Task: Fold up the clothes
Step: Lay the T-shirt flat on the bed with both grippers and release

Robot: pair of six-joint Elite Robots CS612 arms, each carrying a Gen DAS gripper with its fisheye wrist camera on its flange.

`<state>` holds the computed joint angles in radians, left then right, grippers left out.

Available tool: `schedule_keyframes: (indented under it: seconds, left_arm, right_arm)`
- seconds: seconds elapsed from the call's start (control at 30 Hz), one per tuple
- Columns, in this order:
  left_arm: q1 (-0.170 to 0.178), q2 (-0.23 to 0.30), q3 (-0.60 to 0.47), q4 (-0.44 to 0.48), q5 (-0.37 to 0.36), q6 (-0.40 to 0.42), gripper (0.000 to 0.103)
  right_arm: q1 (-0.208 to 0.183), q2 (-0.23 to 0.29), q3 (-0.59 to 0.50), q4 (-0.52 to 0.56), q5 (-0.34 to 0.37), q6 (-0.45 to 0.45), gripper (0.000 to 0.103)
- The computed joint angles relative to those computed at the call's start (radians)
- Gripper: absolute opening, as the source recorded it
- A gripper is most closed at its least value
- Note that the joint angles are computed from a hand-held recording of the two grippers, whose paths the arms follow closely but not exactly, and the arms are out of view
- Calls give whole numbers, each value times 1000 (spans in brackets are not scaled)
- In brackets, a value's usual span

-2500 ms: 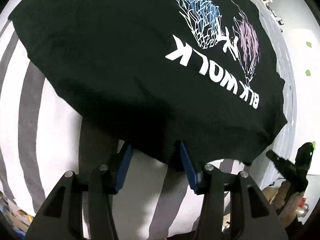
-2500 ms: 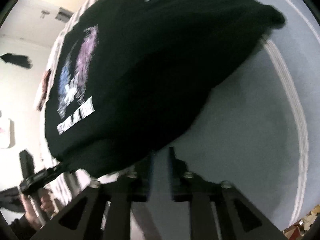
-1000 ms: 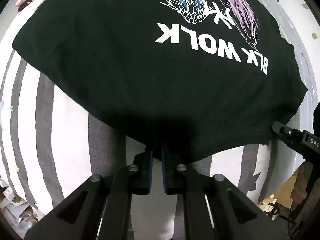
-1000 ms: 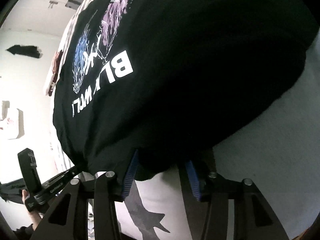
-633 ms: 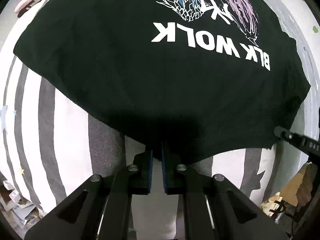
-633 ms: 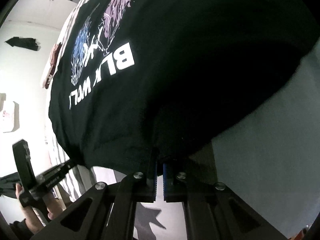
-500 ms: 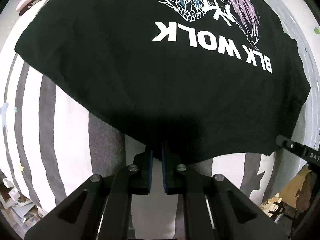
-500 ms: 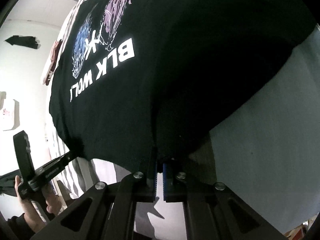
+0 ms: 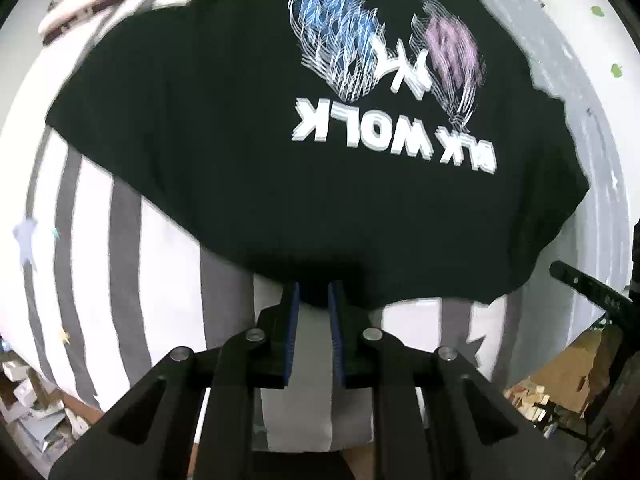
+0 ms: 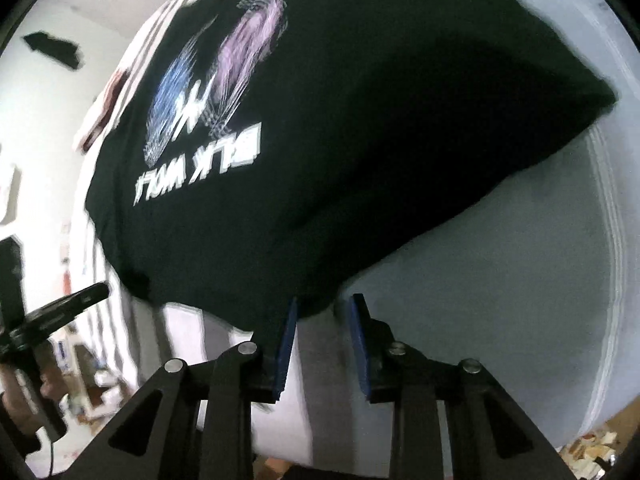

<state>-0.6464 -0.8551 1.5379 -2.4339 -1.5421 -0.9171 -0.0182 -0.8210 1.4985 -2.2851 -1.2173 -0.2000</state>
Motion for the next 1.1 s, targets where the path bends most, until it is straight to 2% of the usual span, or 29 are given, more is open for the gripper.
schedule_keyframes:
  seconds: [0.13,0.23,0.3,0.43,0.6,0.8,0.87,0.97,1.03,1.1]
  left_arm:
    - [15,44,-61,-53,46,19,22]
    - [33,81,-105,-74,86,47,24]
    - [44,109,-143,-72,123,62,24]
    - [66,153,-206,-60,152,74,24]
    - [83,186,-255,-58,167,110,24]
    - [95,212,-293,-53,165,129,24]
    - [98,220,-303,-46,168,133,24]
    - [102,232,-319,-32,169,131,24]
    - [105,238,-327,-29,167,126,24]
    - [107,241,-333,-27,169,123,24]
  right_arm:
    - [-24,42,-74,-108,-47,79,27]
    - [-27,112,-182,-179,-92,135,28]
    - [-25,173,-278,-196,-127,154,33]
    - [-21,295,-488,-157,-192,163,33]
    - [-17,403,-686,-73,-249,148,33]
    - [-25,488,-832,50,-245,202,33]
    - [-29,502,-858,71,-234,221,32]
    - [-34,515,-887,97,-230,244,22]
    - [-35,513,-879,86,-238,237,13]
    - [-36,507,-864,66,-239,245,9]
